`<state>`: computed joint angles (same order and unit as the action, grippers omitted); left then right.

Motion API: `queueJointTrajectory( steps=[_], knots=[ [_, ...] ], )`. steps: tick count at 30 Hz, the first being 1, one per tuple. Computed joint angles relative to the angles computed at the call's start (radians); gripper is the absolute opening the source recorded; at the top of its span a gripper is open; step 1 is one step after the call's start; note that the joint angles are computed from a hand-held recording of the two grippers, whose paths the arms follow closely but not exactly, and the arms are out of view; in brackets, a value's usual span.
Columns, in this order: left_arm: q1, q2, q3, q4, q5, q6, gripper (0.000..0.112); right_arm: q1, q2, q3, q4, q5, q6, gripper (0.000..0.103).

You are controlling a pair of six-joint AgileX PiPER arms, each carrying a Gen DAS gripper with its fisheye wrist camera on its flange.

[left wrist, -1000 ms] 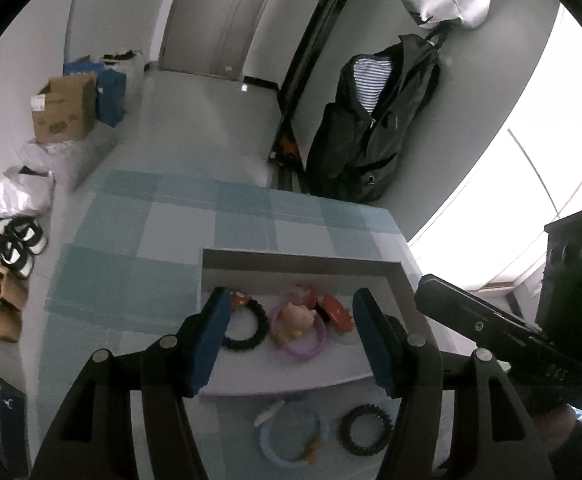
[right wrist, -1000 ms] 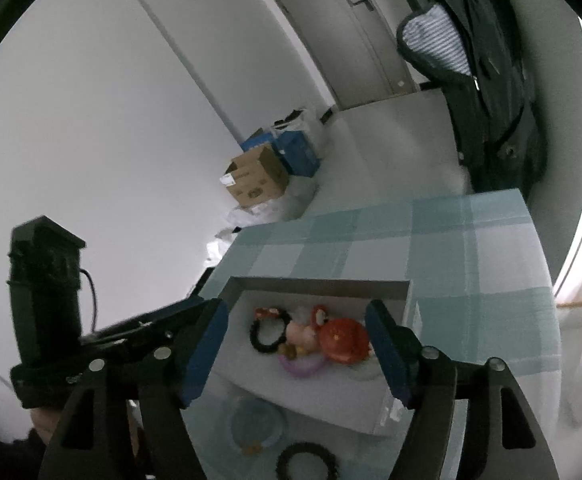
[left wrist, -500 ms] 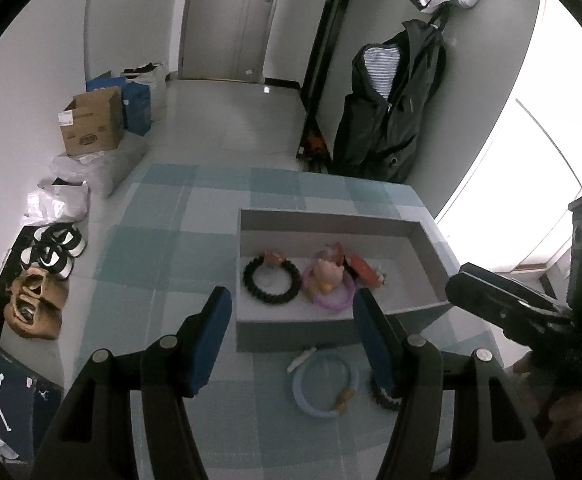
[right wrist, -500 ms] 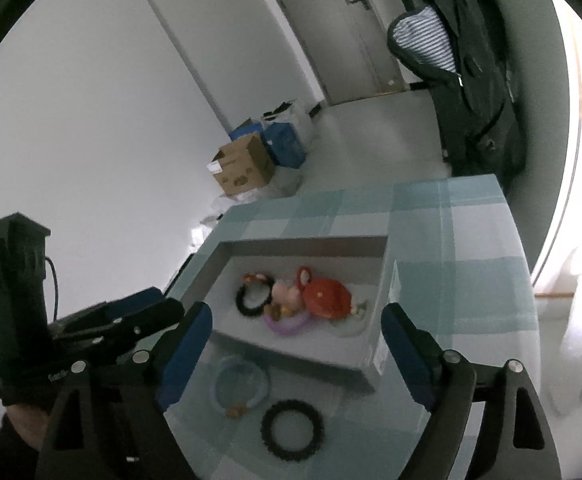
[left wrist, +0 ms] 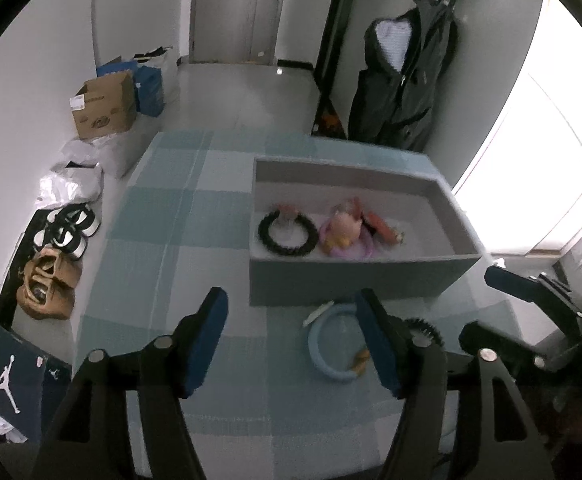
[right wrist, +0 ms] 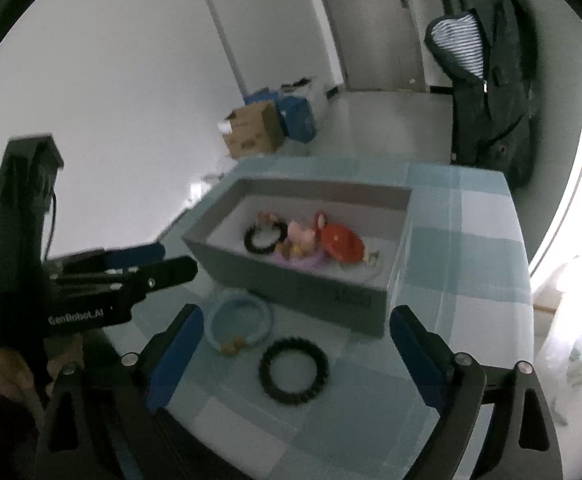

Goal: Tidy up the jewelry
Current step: 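Lift both tools out of the grey box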

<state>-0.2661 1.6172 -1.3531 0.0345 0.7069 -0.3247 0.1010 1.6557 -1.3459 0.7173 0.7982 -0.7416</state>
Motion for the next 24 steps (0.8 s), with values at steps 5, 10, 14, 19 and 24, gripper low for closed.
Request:
queueJointTrajectory(
  steps=[5,10,14,19,24],
  knots=[
    [-0.012,0.009,0.007,0.046,0.014,-0.028,0.065,0.048,0.035,0.002,-0.133,0.005,0.046,0.095],
    [0.012,0.017,0.010,0.010,0.030,-0.016,0.069,0.083,0.062,-0.001,-0.219,0.001,0.095,0.094],
    [0.007,0.018,0.012,0.034,0.030,-0.044,0.071,0.103,0.072,0.003,-0.261,-0.013,0.113,0.093],
    [0.005,0.020,0.013,0.050,0.034,-0.062,0.071,0.144,0.051,0.041,-0.346,-0.073,0.150,0.089],
    [0.007,0.022,0.014,0.045,0.034,-0.058,0.072,0.168,0.043,0.052,-0.408,-0.101,0.185,0.083]
  ],
)
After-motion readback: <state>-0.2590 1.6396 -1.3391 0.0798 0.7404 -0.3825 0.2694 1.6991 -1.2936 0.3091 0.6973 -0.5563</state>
